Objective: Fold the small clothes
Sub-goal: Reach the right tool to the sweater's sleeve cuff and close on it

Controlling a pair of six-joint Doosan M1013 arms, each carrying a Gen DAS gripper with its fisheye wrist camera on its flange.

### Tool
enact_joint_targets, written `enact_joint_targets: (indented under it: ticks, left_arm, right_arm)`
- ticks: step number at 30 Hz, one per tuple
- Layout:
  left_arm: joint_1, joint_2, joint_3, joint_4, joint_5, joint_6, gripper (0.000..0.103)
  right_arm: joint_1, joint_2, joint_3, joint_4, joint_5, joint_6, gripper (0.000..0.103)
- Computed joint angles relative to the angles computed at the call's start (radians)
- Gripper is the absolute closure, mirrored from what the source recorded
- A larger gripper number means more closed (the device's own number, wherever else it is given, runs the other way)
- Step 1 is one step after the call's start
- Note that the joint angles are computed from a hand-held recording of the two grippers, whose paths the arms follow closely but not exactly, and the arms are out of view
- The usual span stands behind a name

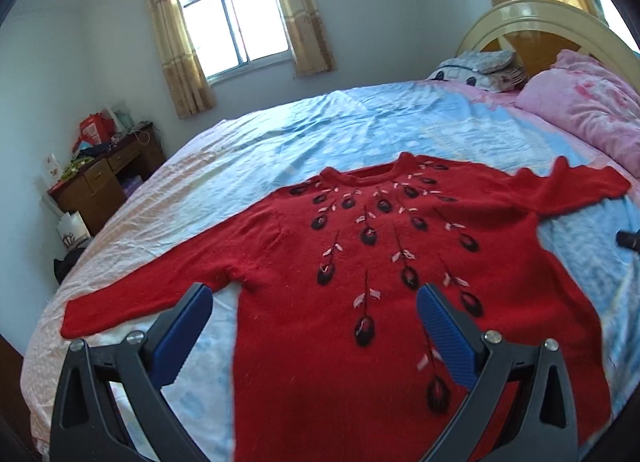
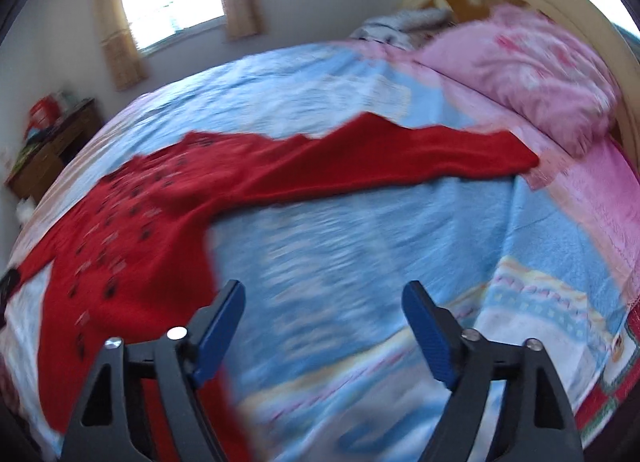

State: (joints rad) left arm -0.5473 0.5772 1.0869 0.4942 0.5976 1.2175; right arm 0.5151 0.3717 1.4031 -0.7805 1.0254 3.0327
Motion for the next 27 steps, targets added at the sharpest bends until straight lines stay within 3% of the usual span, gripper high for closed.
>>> enact_joint_targets:
  ticks: [4,13,17,21,24,25,27]
  left_arm:
    - [0.002,0.036,-0.041,0.018,0.034,-0.049,0.0]
    - [0.014,0.091,-0.102,0.062,0.116,-0.135,0.0]
    - [0.015,0.104,-0.117,0.088,0.143,-0.154,0.0]
    - [0.015,0.122,-0.142,0.112,0.175,-0.163,0.0]
    - [0.015,0.13,-0.156,0.115,0.197,-0.158,0.0]
    - [0.016,0.13,-0.156,0.115,0.196,-0.155,0.0]
    - [0.017,0.13,-0.157,0.119,0.194,-0.152,0.0]
  right_arm:
    - [-0.054,-0.016,0.024,-0.016,0.021,0.041,0.031]
    - [-0.204,-0.064,0.078,-0.02,0.09,0.196,0.037]
    - [-0.273,-0.074,0.092,0.037,0.062,0.179,0.047]
    - [-0.303,-0.065,0.085,0.071,0.054,0.151,0.051]
    - [-0.312,-0.055,0.08,0.09,0.044,0.13,0.063]
    - [-0.309,-0.055,0.082,0.079,0.045,0.132,0.08]
    - [-0.31,-0.063,0.093,0.078,0.004,0.135,0.085]
